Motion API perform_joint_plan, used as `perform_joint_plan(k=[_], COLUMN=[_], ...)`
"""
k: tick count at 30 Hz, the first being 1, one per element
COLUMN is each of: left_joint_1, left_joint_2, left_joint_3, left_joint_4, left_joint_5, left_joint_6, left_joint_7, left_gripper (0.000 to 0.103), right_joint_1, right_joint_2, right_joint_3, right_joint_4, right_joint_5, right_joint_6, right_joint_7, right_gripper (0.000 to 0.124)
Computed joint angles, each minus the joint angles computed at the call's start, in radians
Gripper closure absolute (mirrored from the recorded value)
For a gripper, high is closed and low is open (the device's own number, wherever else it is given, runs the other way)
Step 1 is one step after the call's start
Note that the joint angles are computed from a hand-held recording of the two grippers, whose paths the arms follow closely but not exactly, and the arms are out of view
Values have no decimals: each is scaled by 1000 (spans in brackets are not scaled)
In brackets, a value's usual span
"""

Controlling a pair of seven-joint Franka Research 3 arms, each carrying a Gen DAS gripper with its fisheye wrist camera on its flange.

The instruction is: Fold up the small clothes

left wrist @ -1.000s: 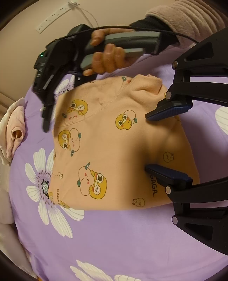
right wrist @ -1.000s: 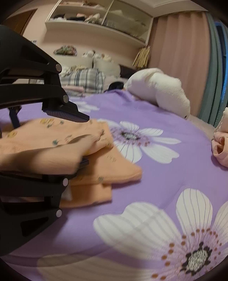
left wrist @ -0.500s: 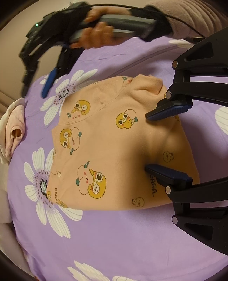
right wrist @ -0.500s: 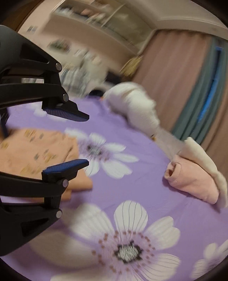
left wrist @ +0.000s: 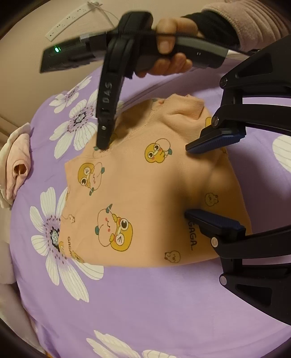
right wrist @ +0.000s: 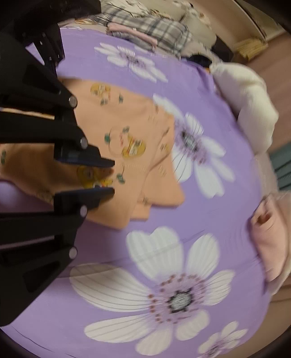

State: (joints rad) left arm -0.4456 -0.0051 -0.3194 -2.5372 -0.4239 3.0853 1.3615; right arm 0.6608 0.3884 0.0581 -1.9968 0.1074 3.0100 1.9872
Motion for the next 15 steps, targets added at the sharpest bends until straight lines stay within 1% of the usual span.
perform_joint_plan(k=[2, 4, 5, 6, 7, 8, 10, 11, 13, 15], left_joint_1=[-5, -13, -15, -18, -20, -23, -29, -31, -34, -37], left_joint_2=[-3, -6, -6, -9, -12, -15, -22, -25, -30, -36], left_joint_3=[-2, -1, 0, 1, 2, 2, 6, 8, 12, 17], left_joint_4=[0, 0, 2, 2, 0, -3, -11, -15, -20, -26], left_joint_5=[-56, -124, -149, -170, -185, -189, -195, -185, -157, -126], left_joint_6=[-2, -6, -9, -11, -13, -13, -14, -15, -17, -21], left_joint_7=[43, 94, 112, 124, 131, 130, 128, 116, 85, 55], left_gripper=[53, 53, 53, 53, 53, 53, 53, 53, 53, 53], right_joint_1=[28, 47, 69, 111, 141, 148, 140, 138, 135, 123], right_joint_2=[-4, -26, -35, -44, -57, -69, -90, -108, -130, -140], right_joint_3=[-38, -58, -83, -132, -166, -173, -160, -150, -130, -95], right_joint_4=[-13, -34, -41, -46, -56, -69, -96, -122, -156, -171], right_joint_5=[-19, -42, -67, -116, -165, -195, -229, -242, -242, -214], right_joint_6=[-6, -4, -9, -22, -27, -8, 42, 90, 148, 158], right_joint_7=[38, 67, 95, 145, 192, 215, 234, 231, 204, 154], right_gripper=[112, 112, 112, 112, 110, 105, 105, 105, 105, 105])
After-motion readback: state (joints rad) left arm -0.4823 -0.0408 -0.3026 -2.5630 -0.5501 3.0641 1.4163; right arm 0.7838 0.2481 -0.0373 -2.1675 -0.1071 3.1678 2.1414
